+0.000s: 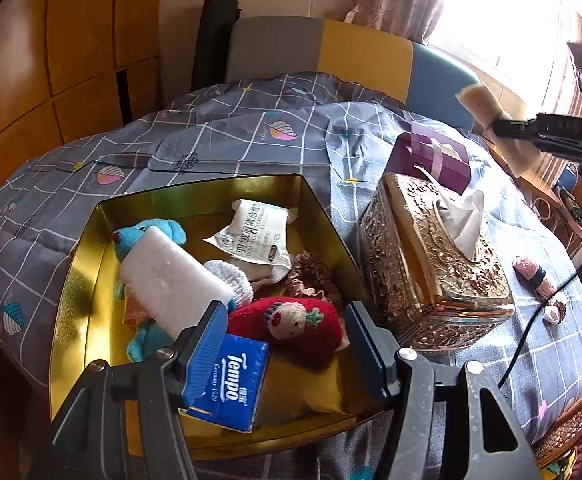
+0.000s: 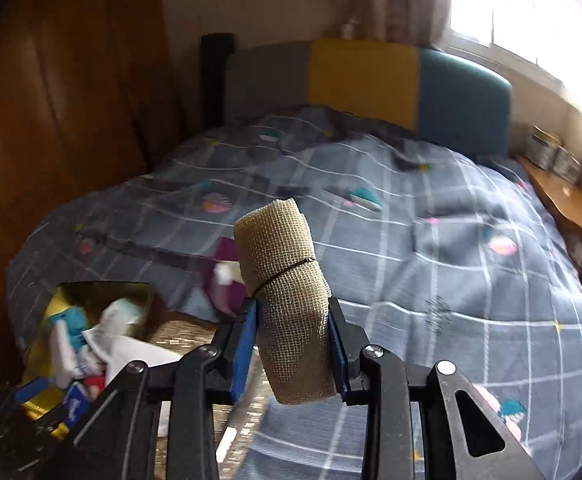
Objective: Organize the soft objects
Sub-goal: 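Grasp the beige rolled cloth with the right tool and lift it, then lower the beige roll into the gold tin and open the right tool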
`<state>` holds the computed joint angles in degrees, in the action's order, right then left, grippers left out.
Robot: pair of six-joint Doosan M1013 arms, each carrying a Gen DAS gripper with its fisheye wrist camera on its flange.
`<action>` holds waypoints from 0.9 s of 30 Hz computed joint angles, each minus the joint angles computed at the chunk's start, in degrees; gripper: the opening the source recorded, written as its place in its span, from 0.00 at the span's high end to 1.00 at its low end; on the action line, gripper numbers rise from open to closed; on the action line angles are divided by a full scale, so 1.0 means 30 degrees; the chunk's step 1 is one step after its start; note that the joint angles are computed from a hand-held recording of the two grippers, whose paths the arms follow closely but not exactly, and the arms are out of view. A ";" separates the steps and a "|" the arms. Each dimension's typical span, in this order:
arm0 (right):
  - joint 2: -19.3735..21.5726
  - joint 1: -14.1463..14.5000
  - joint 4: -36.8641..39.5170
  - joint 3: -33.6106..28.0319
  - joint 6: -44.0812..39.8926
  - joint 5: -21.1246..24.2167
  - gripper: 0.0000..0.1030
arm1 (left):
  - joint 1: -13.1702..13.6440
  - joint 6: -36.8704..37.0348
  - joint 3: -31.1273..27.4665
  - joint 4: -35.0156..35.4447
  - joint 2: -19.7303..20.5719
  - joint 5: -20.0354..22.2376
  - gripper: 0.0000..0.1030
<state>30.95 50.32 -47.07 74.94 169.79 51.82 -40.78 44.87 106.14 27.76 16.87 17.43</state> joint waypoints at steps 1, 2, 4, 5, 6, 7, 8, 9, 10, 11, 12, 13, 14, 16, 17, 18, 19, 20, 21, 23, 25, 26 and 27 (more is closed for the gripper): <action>0.0194 0.0104 0.0191 -0.0344 -0.0673 -0.0222 0.67 | 0.0043 -0.0100 0.0047 0.0023 -0.0024 -0.0019 0.40; 0.0396 0.0196 0.0476 -0.0689 -0.1423 -0.0447 0.67 | 0.0089 -0.0194 0.0091 0.0035 -0.0046 -0.0042 0.40; 0.0843 0.0373 0.1248 -0.1380 -0.3014 -0.0822 0.67 | 0.0211 -0.0837 0.0224 0.0442 -0.0123 -0.0101 0.40; 0.1079 0.0443 0.1763 -0.1746 -0.3860 -0.0971 0.67 | 0.0260 -0.1525 0.0291 0.0974 -0.0166 -0.0068 0.40; 0.1312 0.0511 0.2296 -0.2096 -0.4664 -0.1093 0.67 | 0.0348 -0.2077 0.0338 0.1336 -0.0201 -0.0006 0.40; 0.1545 0.0585 0.2911 -0.2430 -0.5519 -0.1276 0.67 | 0.0481 -0.2383 0.0375 0.1427 -0.0232 0.0050 0.40; 0.1783 0.0657 0.3485 -0.2765 -0.6300 -0.1458 0.67 | 0.0648 -0.2814 0.0444 0.1556 -0.0287 0.0085 0.40; 0.1989 0.0747 0.3976 -0.3041 -0.6977 -0.1607 0.66 | 0.0800 -0.3508 0.0529 0.1920 -0.0356 0.0144 0.40; 0.2202 0.0842 0.4446 -0.3305 -0.7571 -0.1659 0.66 | 0.0987 -0.4225 0.0614 0.2270 -0.0422 0.0224 0.40; 0.2445 0.0915 0.5057 -0.3625 -0.8261 -0.1644 0.66 | 0.1168 -0.4842 0.0696 0.2521 -0.0483 0.0303 0.40; 0.2660 0.0988 0.5660 -0.3868 -0.8878 -0.1741 0.66 | 0.1388 -0.5595 0.0778 0.2787 -0.0549 0.0476 0.40; 0.2841 0.1054 0.6249 -0.4040 -0.9465 -0.1936 0.66 | 0.1563 -0.6012 0.0836 0.2845 -0.0599 0.0568 0.40; 0.3056 0.1135 0.6873 -0.4257 -1.0132 -0.2017 0.66 | 0.1729 -0.6478 0.0929 0.2944 -0.0659 0.0630 0.40; 0.3457 0.1257 0.7947 -0.4678 -1.1310 -0.2033 0.66 | 0.2000 -0.7355 0.1125 0.3345 -0.0784 0.0679 0.40; 0.3659 0.1307 0.8668 -0.4889 -1.2004 -0.2117 0.66 | 0.2089 -0.7883 0.1238 0.3747 -0.0854 0.0677 0.40; 0.3876 0.1357 0.9471 -0.5110 -1.2778 -0.2159 0.66 | 0.2153 -0.8394 0.1348 0.4124 -0.0918 0.0669 0.40; 0.4104 0.1371 1.0266 -0.5385 -1.3569 -0.2072 0.66 | 0.2249 -0.8267 0.1421 0.3946 -0.0970 0.0497 0.40; 0.4378 0.1412 1.1018 -0.5727 -1.4344 -0.1790 0.66 | 0.2325 -0.8098 0.1473 0.3749 -0.1007 0.0301 0.40; 0.4724 0.1447 1.1652 -0.6164 -1.5024 -0.1357 0.66 | 0.2325 -0.8325 0.1527 0.3974 -0.1052 0.0212 0.40; 0.5476 0.1516 1.2390 -0.7115 -1.5848 -0.0400 0.66 | 0.2270 -0.8457 0.1513 0.4271 -0.1053 0.0220 0.40; 0.6247 0.1555 1.2668 -0.8059 -1.6000 0.0480 0.66 | 0.2211 -0.8044 0.1457 0.3993 -0.1004 0.0200 0.40; 0.6642 0.1530 1.2648 -0.8542 -1.5815 0.0950 0.66 | 0.2167 -0.7855 0.1391 0.3872 -0.0945 0.0258 0.40; 0.7006 0.1482 1.2592 -0.8989 -1.5606 0.1427 0.66 | 0.2115 -0.7725 0.1359 0.3792 -0.0904 0.0332 0.40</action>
